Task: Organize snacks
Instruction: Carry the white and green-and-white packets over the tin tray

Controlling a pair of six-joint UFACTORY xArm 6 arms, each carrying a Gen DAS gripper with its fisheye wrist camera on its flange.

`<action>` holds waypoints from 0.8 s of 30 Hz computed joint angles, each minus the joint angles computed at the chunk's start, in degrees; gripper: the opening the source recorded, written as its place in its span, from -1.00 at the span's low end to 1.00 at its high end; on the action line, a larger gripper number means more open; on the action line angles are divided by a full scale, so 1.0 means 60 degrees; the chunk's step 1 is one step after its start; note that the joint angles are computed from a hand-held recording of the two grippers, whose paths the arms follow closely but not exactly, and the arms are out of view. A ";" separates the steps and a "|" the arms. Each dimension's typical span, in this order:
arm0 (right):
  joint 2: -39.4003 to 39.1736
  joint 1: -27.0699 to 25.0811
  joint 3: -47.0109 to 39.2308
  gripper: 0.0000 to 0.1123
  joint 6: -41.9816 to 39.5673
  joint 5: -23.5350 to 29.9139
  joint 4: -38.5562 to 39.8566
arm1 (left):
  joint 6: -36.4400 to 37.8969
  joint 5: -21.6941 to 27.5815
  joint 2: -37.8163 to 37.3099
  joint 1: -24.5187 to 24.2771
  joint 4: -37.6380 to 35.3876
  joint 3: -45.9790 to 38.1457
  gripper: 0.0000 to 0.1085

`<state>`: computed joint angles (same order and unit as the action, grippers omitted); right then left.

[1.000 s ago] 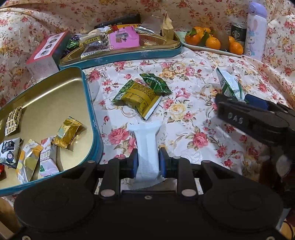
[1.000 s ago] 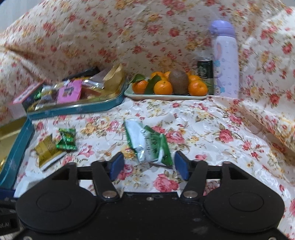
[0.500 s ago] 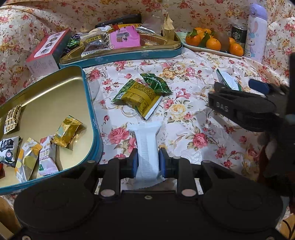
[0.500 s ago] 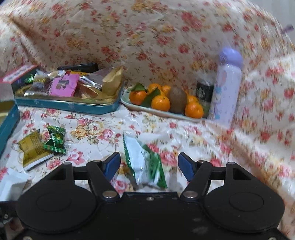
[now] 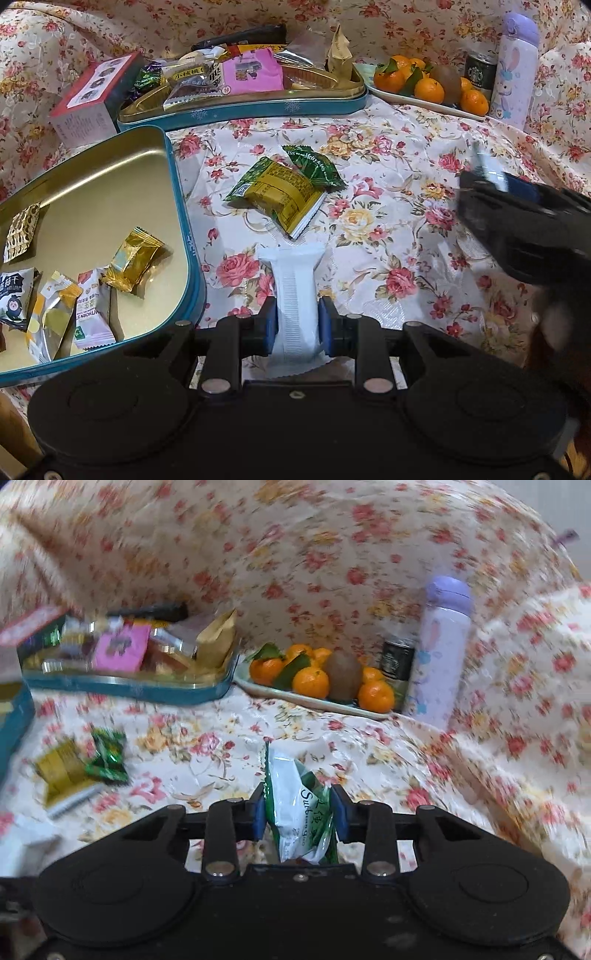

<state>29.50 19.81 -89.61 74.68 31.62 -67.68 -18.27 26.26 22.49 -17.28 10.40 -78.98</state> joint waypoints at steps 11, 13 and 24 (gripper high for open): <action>-0.2850 0.0557 0.3141 -0.35 0.3045 -0.0326 -0.1391 | 0.0517 -0.0155 -0.0174 0.0023 -0.0196 0.0247 -0.50; -0.3189 0.0714 0.3508 -0.35 0.3313 -0.0239 -0.1588 | 0.0732 -0.0135 -0.0282 0.0027 -0.0323 0.0368 -0.50; -0.4666 0.1369 0.5091 -0.35 0.3912 -0.0475 -0.1263 | 0.1500 -0.0817 -0.1876 0.0209 -0.0916 0.2432 -0.51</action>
